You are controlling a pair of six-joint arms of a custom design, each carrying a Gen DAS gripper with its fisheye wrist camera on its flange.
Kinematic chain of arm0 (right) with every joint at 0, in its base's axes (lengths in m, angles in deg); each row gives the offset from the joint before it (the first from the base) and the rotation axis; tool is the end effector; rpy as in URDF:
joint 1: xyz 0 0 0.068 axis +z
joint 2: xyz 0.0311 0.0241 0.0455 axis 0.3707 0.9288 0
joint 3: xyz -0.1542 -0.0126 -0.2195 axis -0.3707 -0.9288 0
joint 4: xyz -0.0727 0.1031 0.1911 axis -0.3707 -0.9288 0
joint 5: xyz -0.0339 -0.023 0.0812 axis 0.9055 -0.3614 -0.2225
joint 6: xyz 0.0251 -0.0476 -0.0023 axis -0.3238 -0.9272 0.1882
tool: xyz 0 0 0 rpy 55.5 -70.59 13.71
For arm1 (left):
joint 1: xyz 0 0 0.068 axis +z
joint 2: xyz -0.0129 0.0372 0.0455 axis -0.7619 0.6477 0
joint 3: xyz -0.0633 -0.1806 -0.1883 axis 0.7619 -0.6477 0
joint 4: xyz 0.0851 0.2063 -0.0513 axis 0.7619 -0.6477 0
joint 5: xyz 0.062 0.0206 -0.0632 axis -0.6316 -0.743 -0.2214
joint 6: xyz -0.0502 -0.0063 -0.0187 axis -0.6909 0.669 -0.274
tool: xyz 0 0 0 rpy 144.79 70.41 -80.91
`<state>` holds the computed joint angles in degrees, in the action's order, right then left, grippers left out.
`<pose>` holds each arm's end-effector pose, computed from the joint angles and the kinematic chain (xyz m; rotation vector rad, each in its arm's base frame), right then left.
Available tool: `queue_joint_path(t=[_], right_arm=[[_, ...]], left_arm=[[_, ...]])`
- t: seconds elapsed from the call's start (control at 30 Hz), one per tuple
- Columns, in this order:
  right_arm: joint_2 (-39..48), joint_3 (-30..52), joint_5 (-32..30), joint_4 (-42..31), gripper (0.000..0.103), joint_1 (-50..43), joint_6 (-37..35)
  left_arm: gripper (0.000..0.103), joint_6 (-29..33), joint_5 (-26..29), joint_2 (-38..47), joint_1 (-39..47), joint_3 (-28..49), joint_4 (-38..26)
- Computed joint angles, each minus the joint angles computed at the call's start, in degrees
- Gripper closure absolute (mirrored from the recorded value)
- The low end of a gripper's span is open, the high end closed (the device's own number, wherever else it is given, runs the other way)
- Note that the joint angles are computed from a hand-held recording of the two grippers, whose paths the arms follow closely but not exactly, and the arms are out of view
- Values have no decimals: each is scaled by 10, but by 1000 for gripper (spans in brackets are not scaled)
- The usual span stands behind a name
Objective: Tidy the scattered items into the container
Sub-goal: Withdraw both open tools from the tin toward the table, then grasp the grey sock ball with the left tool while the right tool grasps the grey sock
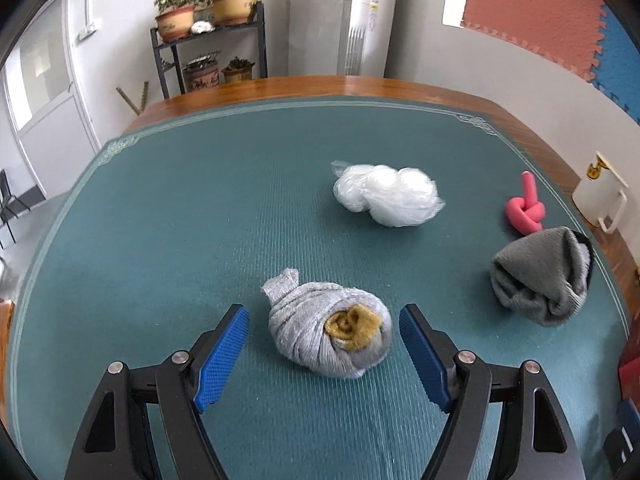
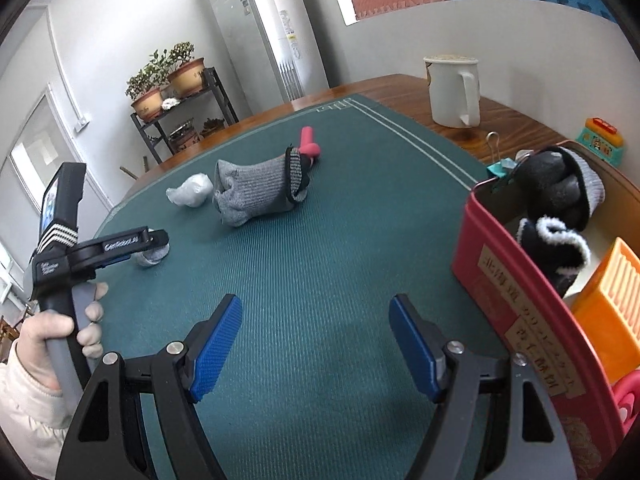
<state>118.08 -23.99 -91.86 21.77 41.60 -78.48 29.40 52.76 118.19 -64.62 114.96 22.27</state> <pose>0.1588 0.0657 0.1790 -0.3495 2.3298 0.5085 0.2003 -0.0404 0.2056 -0.5759 2.4234 0.1115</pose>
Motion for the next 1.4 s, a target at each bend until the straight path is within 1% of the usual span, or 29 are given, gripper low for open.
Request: queue_joint_path(t=[0.07,0.13,0.2,0.23,0.3,0.5,0.57,0.63,0.73,0.77,0.8,0.9,1.07,1.3,1.4], right_arm=[[10,3,5,1,24,8,0],[19,6,8,1,24,13,-1],[28,9,10,0,24,15,0],[33,11,10,1,24,14,1],[42,13,10,1,24,12,4],[58,20,12,-3,24,10,10],[64,29,22,-13,24,19,10],[76,58,16,-45,24,27,4],[91,112,-14,-86,24,27,-3],[100,132,-16,-90,23,30,-4],[110,148,-6,-88,22,38,-2],[150,192,15,-78,21,56,3],[241,253,-6,-76,21,65,18],[310,355,21,-156,21,85,-5],[335,388,25,-143,18,89,-1]], left_arm=[[24,1,6,10,9,-6,9],[24,2,0,11,11,-17,26],[24,5,0,13,11,-19,30],[27,4,-3,13,10,-20,32],[43,3,-11,14,5,-21,34],[45,-6,-3,2,6,-25,30],[45,-3,1,-7,9,-24,24],[45,-5,-5,-18,2,-21,14],[45,-6,-9,-26,-4,-17,5],[45,-4,-7,-27,-1,-17,5],[45,-6,-5,-26,0,-17,3],[45,-1,2,-25,8,-15,2],[45,-1,4,-23,7,-11,-1],[45,-1,12,-15,13,-14,2],[45,-4,11,-17,9,-16,1]])
